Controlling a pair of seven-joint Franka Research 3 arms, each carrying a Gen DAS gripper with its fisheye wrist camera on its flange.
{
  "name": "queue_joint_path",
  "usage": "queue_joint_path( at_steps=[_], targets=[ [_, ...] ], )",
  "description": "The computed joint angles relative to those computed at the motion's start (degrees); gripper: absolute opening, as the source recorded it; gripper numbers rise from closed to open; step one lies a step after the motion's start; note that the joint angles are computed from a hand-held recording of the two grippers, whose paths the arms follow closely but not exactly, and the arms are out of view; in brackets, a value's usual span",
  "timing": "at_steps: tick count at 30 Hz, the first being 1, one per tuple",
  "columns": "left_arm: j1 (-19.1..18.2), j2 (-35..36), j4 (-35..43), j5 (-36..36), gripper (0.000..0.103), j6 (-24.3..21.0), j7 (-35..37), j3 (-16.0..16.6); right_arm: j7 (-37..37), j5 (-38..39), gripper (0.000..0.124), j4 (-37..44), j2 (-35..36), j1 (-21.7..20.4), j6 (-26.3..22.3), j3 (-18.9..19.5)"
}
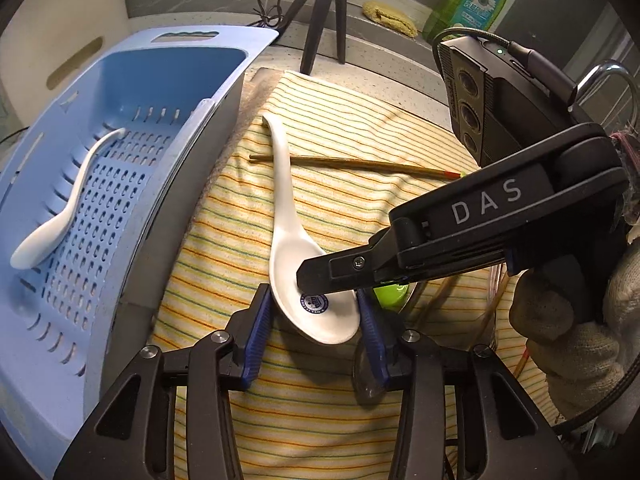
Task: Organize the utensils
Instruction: 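Grasp the second white ceramic spoon with the right tool, then carry the white spoon into the blue basket and open the right tool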
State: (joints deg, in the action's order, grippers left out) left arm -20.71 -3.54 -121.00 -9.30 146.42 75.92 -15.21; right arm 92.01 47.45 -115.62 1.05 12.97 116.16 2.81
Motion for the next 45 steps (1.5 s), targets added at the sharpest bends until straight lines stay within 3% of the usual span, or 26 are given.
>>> queue_joint_path(
  at_steps=[18, 25, 34, 45],
  targets=[
    [-1.03, -6.99, -1.4, -2.33, 0.041, 0.32, 8.62, 1.87, 4.3, 0.42, 0.011, -2.11, -7.87, 1.99, 5.44, -0.01],
    [-0.67, -11.07, -4.8, -4.57, 0.041, 0.59, 13.55, 5.14, 6.58, 0.87, 0.011, 2.02, -4.71, 4.84, 9.11, 1.84],
    [1.59, -12.09, -6.03, -8.79, 0.041, -2.49, 20.32, 9.11, 10.7, -1.07, 0.011, 8.32, 2.55, 7.83, 11.83, 4.24],
    [4.9, -10.11, -4.92, -16.15, 0.041, -7.67, 26.58, 9.96, 17.84, -6.02, 0.011, 12.85, 8.36, 9.54, 12.19, 5.6]
  ],
)
